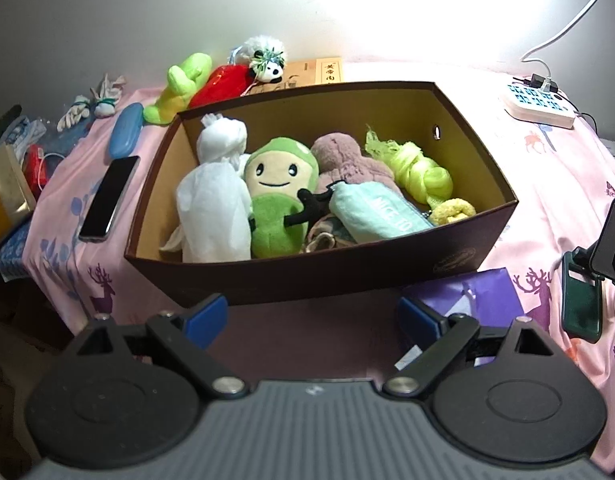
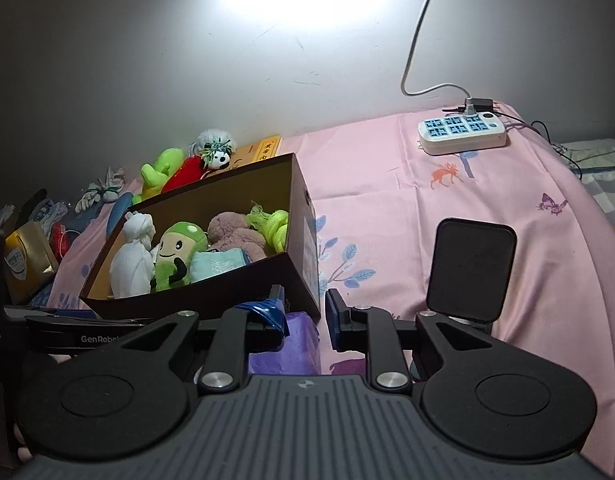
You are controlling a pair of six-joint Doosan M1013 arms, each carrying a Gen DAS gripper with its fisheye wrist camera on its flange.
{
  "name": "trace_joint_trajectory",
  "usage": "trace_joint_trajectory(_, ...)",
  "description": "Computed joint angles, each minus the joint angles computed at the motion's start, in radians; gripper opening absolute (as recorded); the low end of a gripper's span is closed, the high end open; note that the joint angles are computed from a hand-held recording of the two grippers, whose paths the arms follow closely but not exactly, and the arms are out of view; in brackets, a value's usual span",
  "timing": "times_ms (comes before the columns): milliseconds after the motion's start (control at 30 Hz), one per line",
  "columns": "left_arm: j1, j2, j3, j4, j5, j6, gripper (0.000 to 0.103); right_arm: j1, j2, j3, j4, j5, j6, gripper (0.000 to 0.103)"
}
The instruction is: Organize soft objects
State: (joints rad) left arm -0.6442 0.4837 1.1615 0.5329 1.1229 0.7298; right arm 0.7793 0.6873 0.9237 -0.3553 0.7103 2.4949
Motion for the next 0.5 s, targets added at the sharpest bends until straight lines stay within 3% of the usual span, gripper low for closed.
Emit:
trace_joint_trajectory(133,-0.027,0.014,-0.025,0.010,0.034,-0.028,0.092,-0.019,-0.035,0.060,0.085,-0.024,-0.042,0.004)
trace_joint_trajectory(500,-0.093,0.041,-0.065,0.038,0.116,-0.104,0.092,-0.041,-0.100,0.167,0.159,-0.023,-0.186,0.005)
